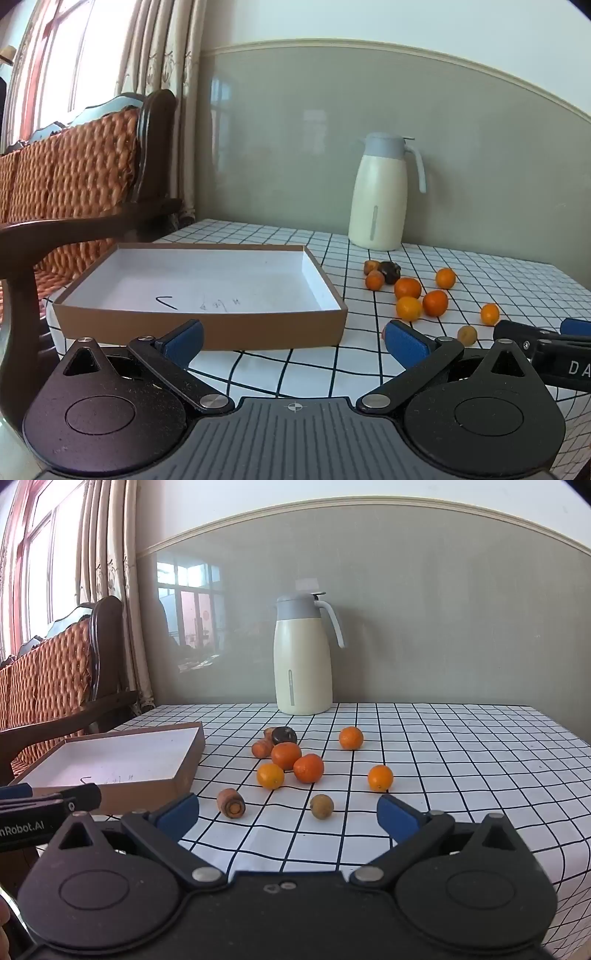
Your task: Organize fruits
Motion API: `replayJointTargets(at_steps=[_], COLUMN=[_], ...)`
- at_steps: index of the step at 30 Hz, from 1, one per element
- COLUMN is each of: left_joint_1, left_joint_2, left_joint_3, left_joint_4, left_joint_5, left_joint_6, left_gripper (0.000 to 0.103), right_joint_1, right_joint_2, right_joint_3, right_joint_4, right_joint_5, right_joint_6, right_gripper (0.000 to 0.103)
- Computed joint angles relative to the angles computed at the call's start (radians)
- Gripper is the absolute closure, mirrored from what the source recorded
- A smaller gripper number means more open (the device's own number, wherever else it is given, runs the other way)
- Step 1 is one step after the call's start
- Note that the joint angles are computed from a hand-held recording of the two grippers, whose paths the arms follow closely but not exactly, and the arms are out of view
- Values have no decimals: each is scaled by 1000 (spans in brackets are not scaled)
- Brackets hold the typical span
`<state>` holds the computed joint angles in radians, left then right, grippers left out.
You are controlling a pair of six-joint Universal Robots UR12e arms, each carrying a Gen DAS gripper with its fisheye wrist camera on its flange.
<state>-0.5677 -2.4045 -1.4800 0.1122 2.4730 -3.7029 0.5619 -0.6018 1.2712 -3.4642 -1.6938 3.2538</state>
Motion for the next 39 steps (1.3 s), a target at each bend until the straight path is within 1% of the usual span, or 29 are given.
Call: replayJointTargets(at_steps=[4,5,7,9,11,12,22,39], left_joint_1=[2,-2,-2,-8,-7,-5,-6,-6], left_joint_2=[-16,-21,-18,-17,-9,-17,-16,-16], left_joint_3=[15,4,-6,-3,-9,9,9,4], left_joint_4=[51,105,127,112,91,59,49,50], left_joint_5=[7,20,22,35,32,33,39,39], left_joint_6=[53,47,51,59,48,43,32,38], left_gripper=[0,0,0,0,0,0,0,0], right_joint_1=[-1,-1,-2,-1,0,1,-1,-1], right_joint_2=[0,1,2,-1,-1,-4,1,3], right_joint_3=[-1,-2,-5,-1,0,3,-2,-5], right_joint_4=[3,3,7,7,7,4,2,10], right_joint_5=[1,3,7,6,7,5,8,13], right_joint_6=[-1,1,2,-1,-4,-5,-1,-4], right_gripper=[6,6,6,6,6,6,6,6])
